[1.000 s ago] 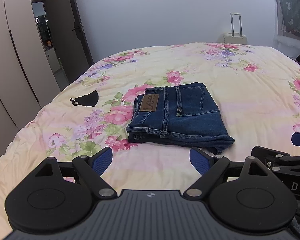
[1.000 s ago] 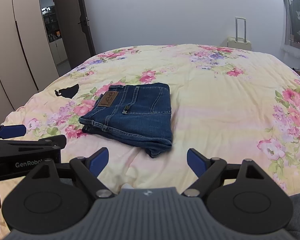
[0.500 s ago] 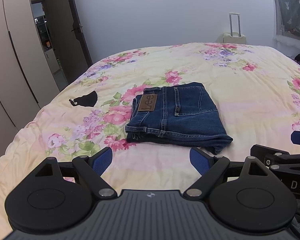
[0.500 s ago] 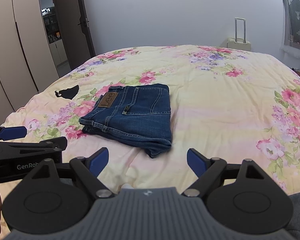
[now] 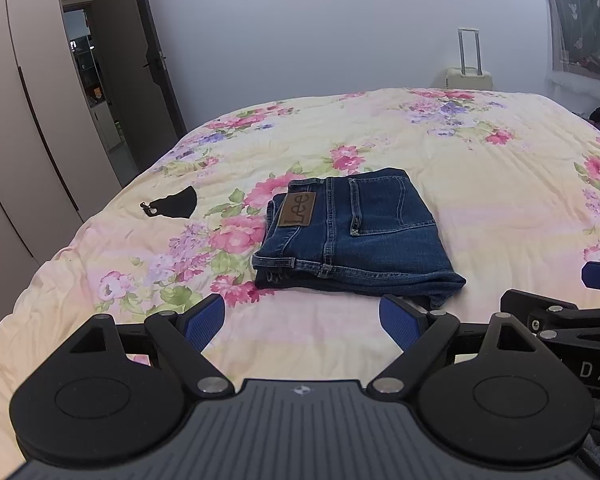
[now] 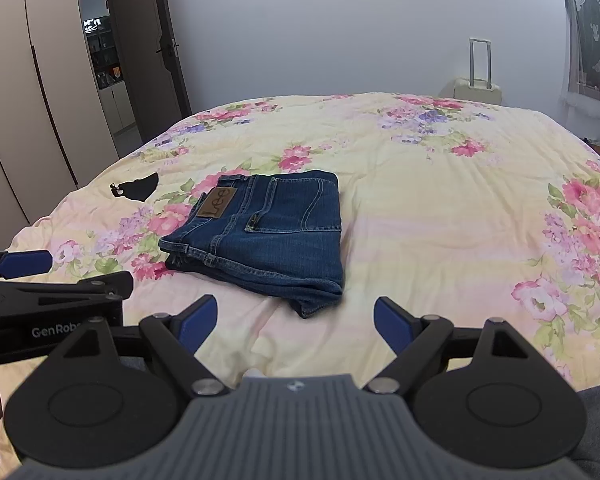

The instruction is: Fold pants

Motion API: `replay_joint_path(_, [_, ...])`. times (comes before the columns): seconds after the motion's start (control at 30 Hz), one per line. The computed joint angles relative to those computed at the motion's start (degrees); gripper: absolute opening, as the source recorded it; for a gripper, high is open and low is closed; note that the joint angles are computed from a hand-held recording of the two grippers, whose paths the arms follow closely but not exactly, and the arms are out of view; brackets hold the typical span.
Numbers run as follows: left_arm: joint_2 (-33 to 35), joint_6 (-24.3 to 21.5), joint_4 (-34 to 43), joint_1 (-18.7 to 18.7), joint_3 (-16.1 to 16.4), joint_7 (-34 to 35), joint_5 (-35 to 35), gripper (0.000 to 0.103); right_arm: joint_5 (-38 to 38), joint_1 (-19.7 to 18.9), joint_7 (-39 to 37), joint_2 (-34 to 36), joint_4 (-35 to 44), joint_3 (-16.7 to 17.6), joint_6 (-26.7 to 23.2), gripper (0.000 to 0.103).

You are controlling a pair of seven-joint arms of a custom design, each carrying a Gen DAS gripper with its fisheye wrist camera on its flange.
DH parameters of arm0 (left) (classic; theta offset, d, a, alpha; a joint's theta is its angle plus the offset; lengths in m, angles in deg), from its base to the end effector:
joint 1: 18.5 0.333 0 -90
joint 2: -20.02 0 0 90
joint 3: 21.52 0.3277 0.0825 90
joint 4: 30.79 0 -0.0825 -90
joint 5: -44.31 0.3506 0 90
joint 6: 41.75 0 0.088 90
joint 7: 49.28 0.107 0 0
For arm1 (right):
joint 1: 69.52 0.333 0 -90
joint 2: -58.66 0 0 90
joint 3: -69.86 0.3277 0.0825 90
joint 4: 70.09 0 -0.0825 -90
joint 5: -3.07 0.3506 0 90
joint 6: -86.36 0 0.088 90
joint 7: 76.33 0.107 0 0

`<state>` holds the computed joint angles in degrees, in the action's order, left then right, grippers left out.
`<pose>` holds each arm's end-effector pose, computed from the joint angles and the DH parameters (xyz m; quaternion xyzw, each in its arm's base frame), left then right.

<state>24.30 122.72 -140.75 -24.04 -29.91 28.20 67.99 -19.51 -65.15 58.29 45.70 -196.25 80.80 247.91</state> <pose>0.5744 -0.1627 0.5805 -0.5096 0.7417 -0.2862 0.3290 0.4747 0.1589 0.5967 -0.5811 0.6944 -0.2499 0.3432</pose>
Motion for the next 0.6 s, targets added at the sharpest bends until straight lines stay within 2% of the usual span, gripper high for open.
replay_joint_path(0.6, [-0.77,1.57,-1.23,0.16,-0.53,2.98,-4.42,0.102,-0.61,-0.27,0.78,-0.34,-0.12,0.3,0.04,0.082])
